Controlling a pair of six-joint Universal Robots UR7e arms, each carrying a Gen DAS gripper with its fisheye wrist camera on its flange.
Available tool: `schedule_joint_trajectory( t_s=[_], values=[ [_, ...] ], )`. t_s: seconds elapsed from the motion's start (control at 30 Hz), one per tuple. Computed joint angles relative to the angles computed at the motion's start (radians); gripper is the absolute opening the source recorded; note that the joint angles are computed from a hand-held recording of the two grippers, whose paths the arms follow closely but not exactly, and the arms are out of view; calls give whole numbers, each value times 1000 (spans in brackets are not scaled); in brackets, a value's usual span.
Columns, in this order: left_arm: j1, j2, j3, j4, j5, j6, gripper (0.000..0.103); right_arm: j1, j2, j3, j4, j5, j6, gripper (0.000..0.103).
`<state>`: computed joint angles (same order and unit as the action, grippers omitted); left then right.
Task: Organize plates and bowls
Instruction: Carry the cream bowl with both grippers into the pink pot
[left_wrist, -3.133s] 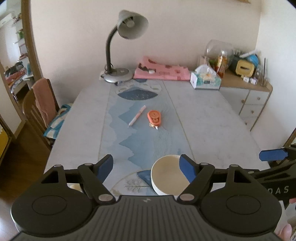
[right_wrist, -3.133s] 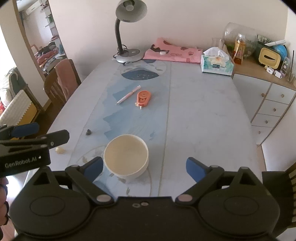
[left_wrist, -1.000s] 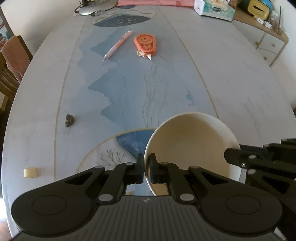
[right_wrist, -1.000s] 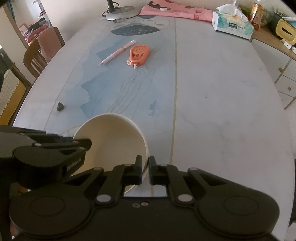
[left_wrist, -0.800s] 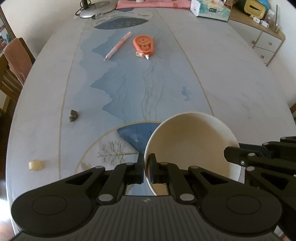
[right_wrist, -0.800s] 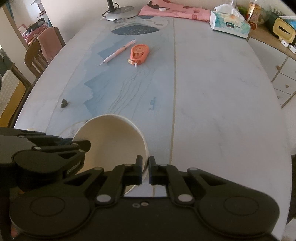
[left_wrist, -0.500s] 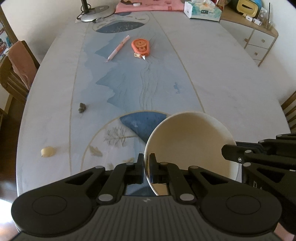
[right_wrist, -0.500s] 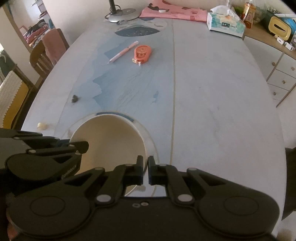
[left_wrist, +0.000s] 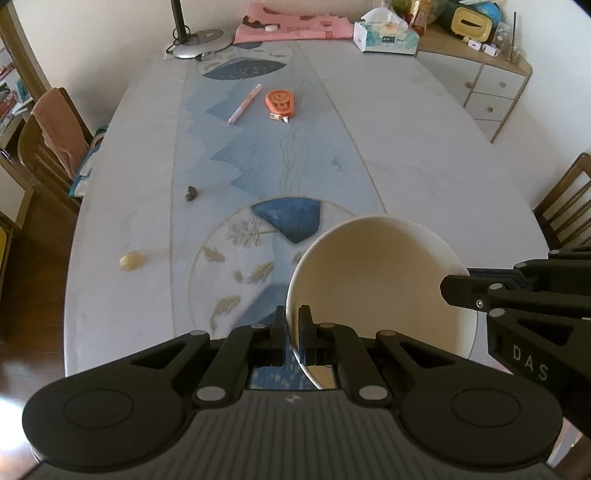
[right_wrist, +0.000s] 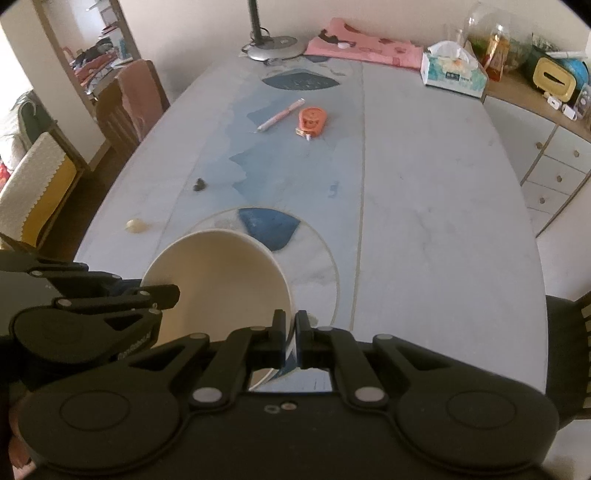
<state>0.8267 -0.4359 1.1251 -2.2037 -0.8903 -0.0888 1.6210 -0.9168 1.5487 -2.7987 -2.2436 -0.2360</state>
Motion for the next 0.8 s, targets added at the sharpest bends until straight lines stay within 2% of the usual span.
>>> schedule_joint_trajectory(
  t_s=[0.6, 0.8],
  values=[
    [-46, -293, 372, -53, -2, -75, 5, 121, -77, 212, -87, -23, 46, 6],
    [-48, -364, 475, -43, 2, -122, 5, 144, -79, 258, -55, -16, 82, 7]
  ],
)
